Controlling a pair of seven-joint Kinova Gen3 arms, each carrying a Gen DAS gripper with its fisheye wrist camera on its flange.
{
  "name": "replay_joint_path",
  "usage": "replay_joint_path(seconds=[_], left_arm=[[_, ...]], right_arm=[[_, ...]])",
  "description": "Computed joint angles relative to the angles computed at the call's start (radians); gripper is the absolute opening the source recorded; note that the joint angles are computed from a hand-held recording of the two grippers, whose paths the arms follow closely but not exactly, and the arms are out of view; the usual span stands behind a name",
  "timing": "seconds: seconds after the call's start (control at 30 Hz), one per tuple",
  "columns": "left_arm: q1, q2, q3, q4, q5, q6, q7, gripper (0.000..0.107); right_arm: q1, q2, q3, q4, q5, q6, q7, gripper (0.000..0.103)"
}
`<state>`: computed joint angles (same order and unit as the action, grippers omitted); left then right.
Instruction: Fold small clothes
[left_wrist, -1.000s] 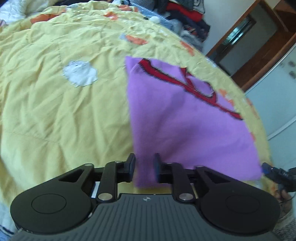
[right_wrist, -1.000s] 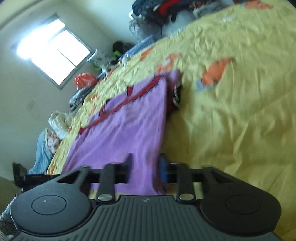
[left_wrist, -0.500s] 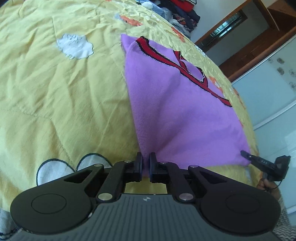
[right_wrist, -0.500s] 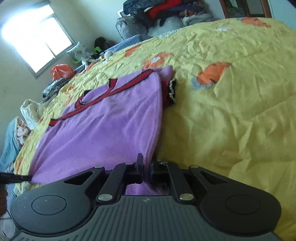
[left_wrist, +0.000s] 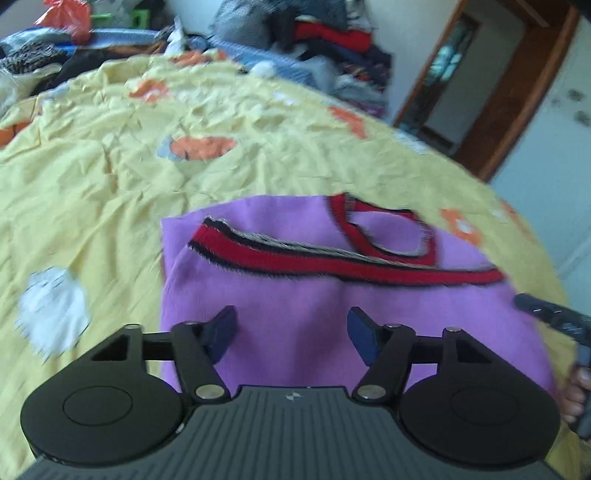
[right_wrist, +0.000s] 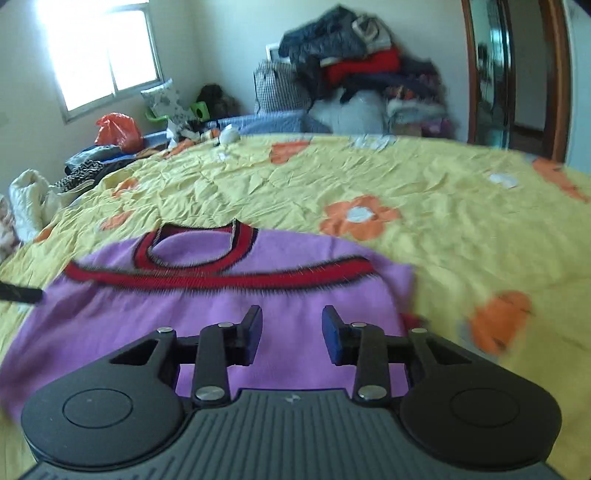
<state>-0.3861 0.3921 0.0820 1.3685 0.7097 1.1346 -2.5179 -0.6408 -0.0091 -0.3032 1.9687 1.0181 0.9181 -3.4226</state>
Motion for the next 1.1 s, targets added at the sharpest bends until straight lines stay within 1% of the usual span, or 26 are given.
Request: replay_joint_path(seconds=[0.03, 0.1, 0.13, 0.17, 0.23, 0.27, 0.33, 0.37, 0.43, 0.47, 0.5, 0.53, 0.57, 0.6, 0.63, 0.67, 0.7, 0.73, 0.77, 0.8, 0.87, 0.93, 0.97, 1.03, 1.07, 1.1], left_arm=[[0.028, 0.016, -0.004, -0.004, -0.02, -0.035, 0.026, 0.057], [0.046, 0.017, -0.002, 0.003, -0.032, -0.098, 0.047, 0.059], [0.063, 0.014, -0.021, 0.005, -0.047, -0.126, 0.073, 0.057], [0.061, 0.021, -0.027, 0.0, -0.046, -0.138, 0.09, 0.055], [0.011, 0.052, 0.006, -0.026, -0.022, -0.114, 0.094, 0.054], [-0.001, 0.06, 0.016, -0.046, -0.031, -0.089, 0.097, 0.054], [0.018, 0.048, -0.002, -0.066, -0.066, -0.071, 0.126, 0.054], [0.011, 0.039, -0.006, -0.07, -0.059, -0.048, 0.127, 0.055], [-0.037, 0.004, 0.026, -0.04, -0.021, -0.036, 0.084, 0.067], [-0.041, -0.014, 0.033, -0.017, -0.022, -0.052, 0.073, 0.069], [-0.027, -0.019, 0.021, -0.013, -0.034, -0.051, 0.077, 0.07], [-0.022, -0.01, 0.028, -0.015, -0.052, -0.051, 0.098, 0.069], [-0.006, -0.003, 0.016, -0.005, -0.056, -0.067, 0.103, 0.069], [0.026, -0.001, -0.015, 0.013, -0.059, -0.1, 0.092, 0.068], [0.069, -0.01, -0.06, 0.03, -0.058, -0.129, 0.064, 0.071], [0.098, -0.011, -0.086, 0.03, -0.073, -0.142, 0.043, 0.073], [0.109, -0.006, -0.101, 0.023, -0.074, -0.138, 0.038, 0.074], [0.102, 0.001, -0.108, 0.012, -0.059, -0.118, 0.05, 0.07], [0.076, 0.004, -0.103, -0.002, -0.041, -0.082, 0.059, 0.066], [0.031, 0.0, -0.082, -0.011, -0.013, -0.042, 0.053, 0.065], [-0.062, -0.035, -0.051, 0.01, 0.064, 0.03, -0.006, 0.067], [-0.154, -0.079, -0.016, 0.073, 0.136, 0.101, -0.078, 0.074], [-0.189, -0.105, 0.005, 0.12, 0.151, 0.122, -0.119, 0.074], [-0.204, -0.165, 0.013, 0.212, 0.132, 0.115, -0.2, 0.074], [-0.183, -0.192, -0.003, 0.258, 0.115, 0.087, -0.23, 0.074], [-0.144, -0.207, -0.034, 0.295, 0.095, 0.046, -0.244, 0.072]], right_arm=[[0.025, 0.028, 0.004, -0.026, -0.012, -0.002, 0.027, 0.034], [0.021, 0.091, 0.055, -0.076, -0.057, 0.042, 0.097, 0.034], [-0.001, 0.117, 0.089, -0.082, -0.063, 0.075, 0.109, 0.032], [-0.012, 0.125, 0.105, -0.077, -0.052, 0.092, 0.106, 0.033], [0.012, 0.112, 0.089, -0.066, -0.062, 0.1, 0.076, 0.034], [0.011, 0.123, 0.08, -0.077, -0.058, 0.124, 0.083, 0.034], [-0.036, 0.149, 0.101, -0.122, -0.071, 0.205, 0.121, 0.034], [-0.053, 0.148, 0.096, -0.132, -0.068, 0.229, 0.122, 0.036], [-0.073, 0.119, 0.065, -0.118, -0.045, 0.235, 0.09, 0.036], [-0.083, 0.104, 0.055, -0.11, -0.045, 0.224, 0.073, 0.037], [-0.089, 0.102, 0.038, -0.106, -0.036, 0.226, 0.052, 0.038], [-0.11, 0.108, 0.038, -0.113, -0.034, 0.245, 0.044, 0.042], [-0.113, 0.119, 0.032, -0.119, -0.035, 0.248, 0.054, 0.045], [-0.113, 0.137, 0.027, -0.126, -0.043, 0.26, 0.076, 0.048], [-0.123, 0.162, 0.04, -0.125, -0.048, 0.277, 0.082, 0.048], [-0.131, 0.169, 0.056, -0.108, -0.039, 0.278, 0.072, 0.051], [-0.121, 0.158, 0.063, -0.094, -0.045, 0.263, 0.045, 0.063], [-0.11, 0.143, 0.061, -0.098, -0.065, 0.264, 0.035, 0.064], [-0.117, 0.137, 0.065, -0.11, -0.074, 0.281, 0.04, 0.064], [-0.143, 0.133, 0.066, -0.12, -0.066, 0.314, 0.044, 0.065], [-0.166, 0.104, 0.02, -0.11, -0.046, 0.332, 0.015, 0.066], [-0.214, 0.091, -0.02, -0.101, -0.034, 0.358, -0.048, 0.066], [-0.233, 0.092, -0.036, -0.096, -0.032, 0.361, -0.076, 0.066], [-0.264, 0.111, -0.055, -0.104, -0.043, 0.377, -0.107, 0.066], [-0.283, 0.122, -0.051, -0.106, -0.052, 0.38, -0.127, 0.066], [-0.284, 0.123, -0.057, -0.101, -0.063, 0.367, -0.138, 0.066]])
